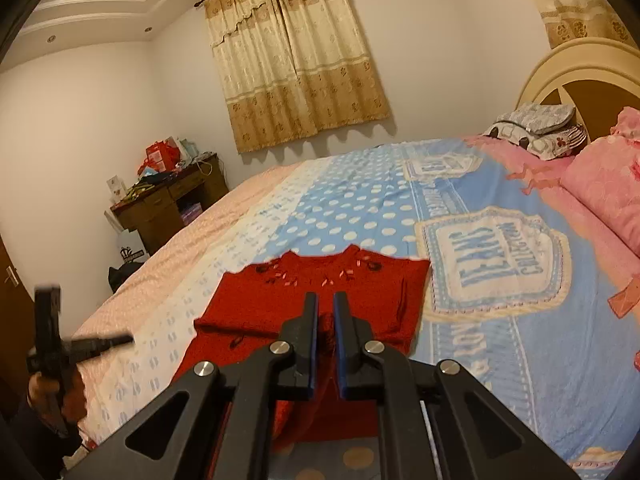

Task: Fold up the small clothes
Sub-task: 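Lift the hem with both grippers and fold it over toward the collar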

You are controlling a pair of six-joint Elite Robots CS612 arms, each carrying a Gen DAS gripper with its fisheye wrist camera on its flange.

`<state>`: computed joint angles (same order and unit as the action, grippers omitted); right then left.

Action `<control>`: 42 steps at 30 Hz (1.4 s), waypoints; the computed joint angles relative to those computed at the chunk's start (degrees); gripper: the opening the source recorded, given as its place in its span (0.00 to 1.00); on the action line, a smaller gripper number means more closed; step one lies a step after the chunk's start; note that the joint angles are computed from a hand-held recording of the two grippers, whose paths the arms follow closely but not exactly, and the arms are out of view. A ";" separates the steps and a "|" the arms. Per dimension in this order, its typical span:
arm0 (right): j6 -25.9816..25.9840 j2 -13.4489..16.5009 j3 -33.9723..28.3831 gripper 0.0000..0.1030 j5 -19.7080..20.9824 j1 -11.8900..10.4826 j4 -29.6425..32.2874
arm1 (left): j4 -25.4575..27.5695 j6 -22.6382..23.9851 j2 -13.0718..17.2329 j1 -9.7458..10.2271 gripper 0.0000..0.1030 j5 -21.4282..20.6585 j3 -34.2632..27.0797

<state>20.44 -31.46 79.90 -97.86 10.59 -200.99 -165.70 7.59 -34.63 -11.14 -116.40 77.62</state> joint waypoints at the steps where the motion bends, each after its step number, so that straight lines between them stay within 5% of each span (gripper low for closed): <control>1: -0.10 -0.05 0.40 0.07 0.07 0.01 -0.13 | 3.00 1.49 -0.45 0.09 0.40 -1.34 1.34; 5: 0.53 -0.14 1.67 0.07 0.71 -0.15 -0.51 | 10.67 5.34 -2.28 -0.69 0.40 -2.30 6.28; 16: 1.30 -0.51 4.06 0.07 2.36 0.05 -4.96 | 7.70 -3.67 -2.07 -2.32 0.50 -1.29 7.82; 18: 1.51 -0.49 4.47 0.07 2.61 0.01 -5.42 | 5.23 -3.80 -2.26 -2.85 0.43 1.13 8.66; 20: 2.02 -0.44 4.79 0.07 2.78 -0.09 -5.61 | 3.94 -2.06 -2.60 -3.38 0.09 2.18 9.68; 30: 2.25 -1.39 7.22 0.07 1.70 -0.22 -7.66 | -2.49 -5.49 -3.18 -0.82 0.07 -3.85 9.61; 42: 0.25 -0.20 1.54 0.07 1.51 -1.03 -3.46 | -8.55 -13.73 0.52 0.66 0.06 -7.23 -1.37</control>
